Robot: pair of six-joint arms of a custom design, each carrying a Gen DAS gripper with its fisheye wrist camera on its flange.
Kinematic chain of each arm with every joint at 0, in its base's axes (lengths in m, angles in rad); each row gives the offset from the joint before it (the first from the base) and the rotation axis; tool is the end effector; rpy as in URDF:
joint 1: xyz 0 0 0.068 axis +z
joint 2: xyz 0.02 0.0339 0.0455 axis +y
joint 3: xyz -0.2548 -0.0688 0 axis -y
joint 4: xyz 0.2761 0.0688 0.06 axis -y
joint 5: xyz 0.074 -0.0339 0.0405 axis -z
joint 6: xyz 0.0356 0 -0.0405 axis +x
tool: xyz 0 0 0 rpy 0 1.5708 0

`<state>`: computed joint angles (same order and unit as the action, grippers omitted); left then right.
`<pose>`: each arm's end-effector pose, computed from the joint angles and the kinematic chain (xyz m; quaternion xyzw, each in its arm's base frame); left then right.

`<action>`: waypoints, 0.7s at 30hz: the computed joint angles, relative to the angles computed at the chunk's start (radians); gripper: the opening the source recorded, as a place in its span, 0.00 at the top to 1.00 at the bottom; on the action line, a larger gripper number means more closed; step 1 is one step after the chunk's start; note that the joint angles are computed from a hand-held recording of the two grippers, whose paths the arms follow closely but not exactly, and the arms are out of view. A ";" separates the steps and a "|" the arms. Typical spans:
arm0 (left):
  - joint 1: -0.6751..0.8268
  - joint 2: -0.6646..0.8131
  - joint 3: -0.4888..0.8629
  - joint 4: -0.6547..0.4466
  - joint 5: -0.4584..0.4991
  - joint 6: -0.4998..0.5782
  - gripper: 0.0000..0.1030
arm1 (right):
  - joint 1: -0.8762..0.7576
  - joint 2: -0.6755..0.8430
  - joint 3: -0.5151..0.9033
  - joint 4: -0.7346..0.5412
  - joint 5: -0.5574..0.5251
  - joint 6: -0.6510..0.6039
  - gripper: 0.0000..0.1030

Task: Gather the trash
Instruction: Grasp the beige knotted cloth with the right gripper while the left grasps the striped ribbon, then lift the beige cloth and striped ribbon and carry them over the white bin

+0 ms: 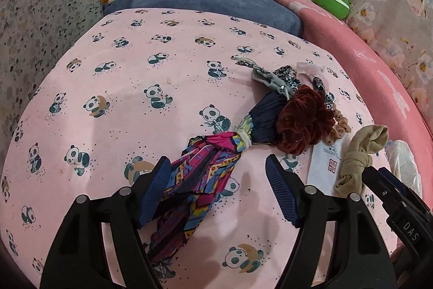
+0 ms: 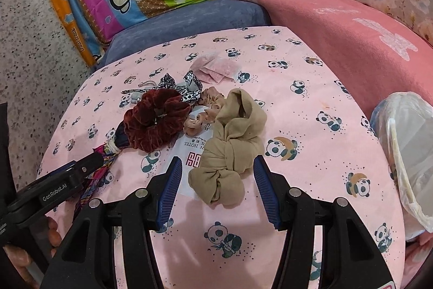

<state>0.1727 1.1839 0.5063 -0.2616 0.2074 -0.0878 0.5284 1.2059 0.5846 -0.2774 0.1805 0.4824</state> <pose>0.2385 0.0342 0.1353 -0.0909 0.9416 -0.0852 0.3128 0.2246 0.1237 0.1543 0.0081 0.9407 0.0846 0.3286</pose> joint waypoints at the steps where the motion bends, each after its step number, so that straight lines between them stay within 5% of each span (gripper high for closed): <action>1: 0.004 0.024 0.006 0.013 0.003 0.003 0.33 | -0.001 0.023 0.008 0.010 -0.002 0.000 0.48; 10: 0.004 0.139 0.027 0.098 0.005 0.019 0.41 | -0.028 0.144 0.035 0.074 -0.022 -0.004 0.47; 18: -0.002 0.099 0.023 0.068 0.025 0.010 0.84 | -0.054 0.113 0.003 0.080 -0.060 0.010 0.64; 21: -0.014 0.024 0.006 0.038 0.016 -0.005 0.87 | -0.050 0.054 -0.016 0.066 -0.056 0.010 0.65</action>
